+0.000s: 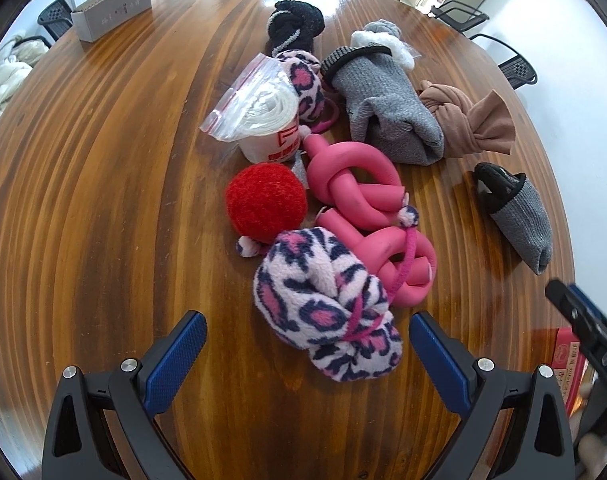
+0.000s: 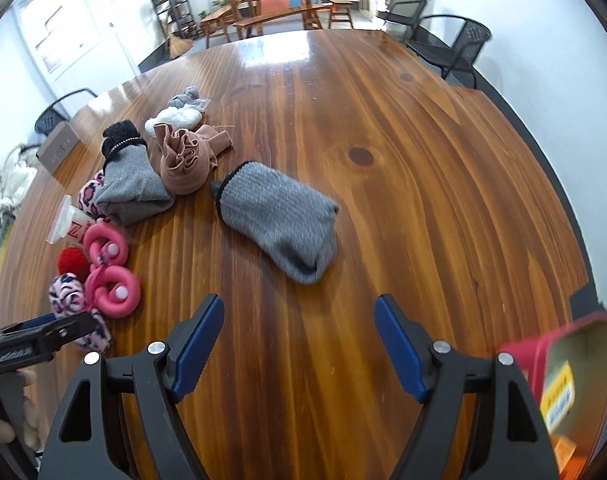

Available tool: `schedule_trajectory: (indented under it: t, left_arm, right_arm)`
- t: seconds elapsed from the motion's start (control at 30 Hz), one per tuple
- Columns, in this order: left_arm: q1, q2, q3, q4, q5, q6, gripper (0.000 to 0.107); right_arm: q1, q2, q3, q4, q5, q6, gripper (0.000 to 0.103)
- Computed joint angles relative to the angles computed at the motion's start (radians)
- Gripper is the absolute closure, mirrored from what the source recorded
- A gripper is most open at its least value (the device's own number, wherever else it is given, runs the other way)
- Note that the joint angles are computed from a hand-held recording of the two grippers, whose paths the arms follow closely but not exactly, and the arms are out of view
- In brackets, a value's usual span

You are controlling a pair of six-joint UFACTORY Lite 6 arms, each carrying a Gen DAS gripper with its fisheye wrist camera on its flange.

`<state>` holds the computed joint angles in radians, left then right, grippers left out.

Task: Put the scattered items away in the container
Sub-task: 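Grasp the leopard-print sock ball with the left gripper while the right grasps the grey sock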

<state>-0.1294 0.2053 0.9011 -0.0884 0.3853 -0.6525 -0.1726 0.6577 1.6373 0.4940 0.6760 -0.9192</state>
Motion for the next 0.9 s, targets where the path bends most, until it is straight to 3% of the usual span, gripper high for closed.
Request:
schedule_trajectory:
  t: [0.23, 0.63, 0.8, 0.9]
  left_arm:
    - [0.014, 0.002, -0.007, -0.015, 0.002, 0.021, 0.004]
    - [0.013, 0.012, -0.004, 0.0, -0.013, 0.005, 0.004]
    - [-0.01, 0.045, 0.027, 0.041, -0.021, -0.045, 0.006]
    - [-0.015, 0.044, 0.038, 0.054, -0.023, -0.047, 0.018]
  right_arm:
    - [0.058, 0.168, 0.23, -0.069, 0.017, 0.012, 0.022]
    - [0.102, 0.504, 0.723, -0.141, 0.243, 0.079, 0.022]
    - [0.098, 0.529, 0.756, -0.136, 0.267, 0.075, 0.022]
    - [0.103, 0.522, 0.739, -0.136, 0.265, 0.064, 0.024]
